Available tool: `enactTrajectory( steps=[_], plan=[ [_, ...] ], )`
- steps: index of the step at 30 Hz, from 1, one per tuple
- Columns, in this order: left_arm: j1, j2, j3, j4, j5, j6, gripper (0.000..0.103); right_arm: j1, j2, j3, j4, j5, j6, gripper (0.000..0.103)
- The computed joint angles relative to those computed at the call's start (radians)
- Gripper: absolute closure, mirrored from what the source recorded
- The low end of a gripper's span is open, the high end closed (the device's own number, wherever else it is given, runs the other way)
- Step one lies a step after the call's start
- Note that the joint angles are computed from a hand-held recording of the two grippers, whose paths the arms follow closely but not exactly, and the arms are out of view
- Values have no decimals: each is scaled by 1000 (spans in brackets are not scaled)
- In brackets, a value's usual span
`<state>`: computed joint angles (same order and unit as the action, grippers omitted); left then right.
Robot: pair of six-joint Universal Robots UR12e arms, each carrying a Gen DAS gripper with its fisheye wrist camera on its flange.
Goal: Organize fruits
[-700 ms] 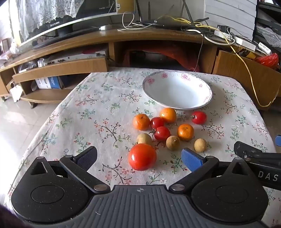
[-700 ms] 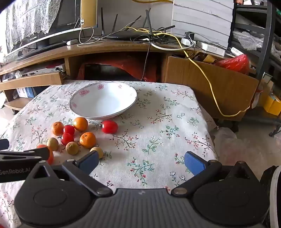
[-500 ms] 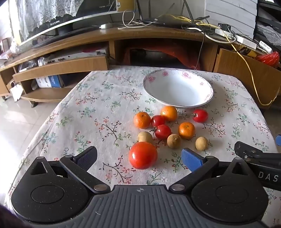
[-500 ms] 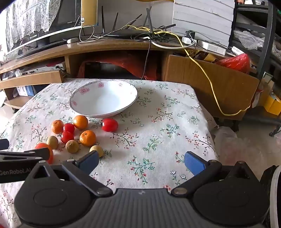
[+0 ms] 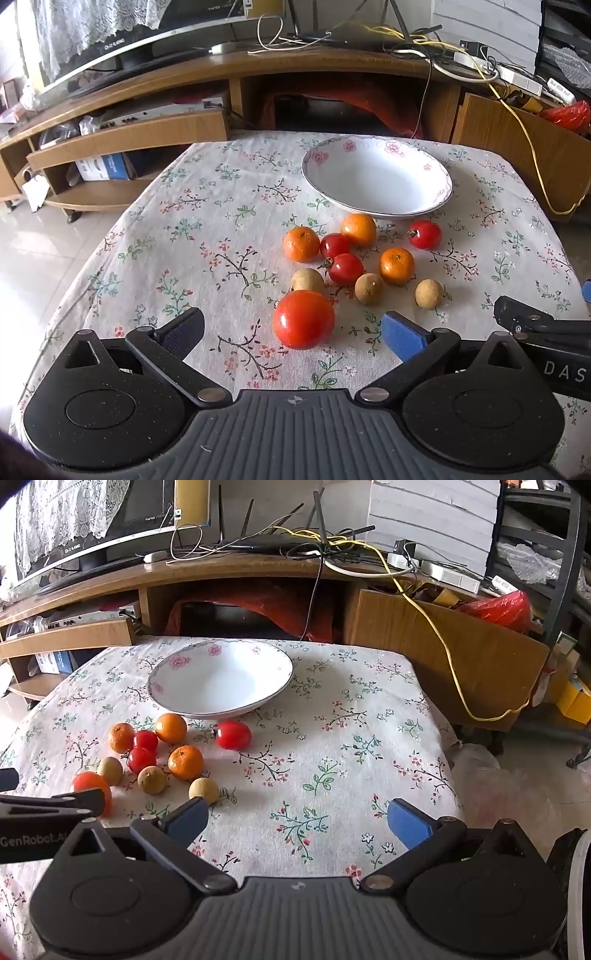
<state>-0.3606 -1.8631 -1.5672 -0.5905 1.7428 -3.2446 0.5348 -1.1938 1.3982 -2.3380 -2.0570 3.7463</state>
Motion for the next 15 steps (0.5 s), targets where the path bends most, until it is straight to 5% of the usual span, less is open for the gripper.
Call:
enactTrajectory(
  steps=[15],
  plan=[
    [-1,0,1,-13,6,3,0,-2,1,-3,5,16,1,0]
  ],
)
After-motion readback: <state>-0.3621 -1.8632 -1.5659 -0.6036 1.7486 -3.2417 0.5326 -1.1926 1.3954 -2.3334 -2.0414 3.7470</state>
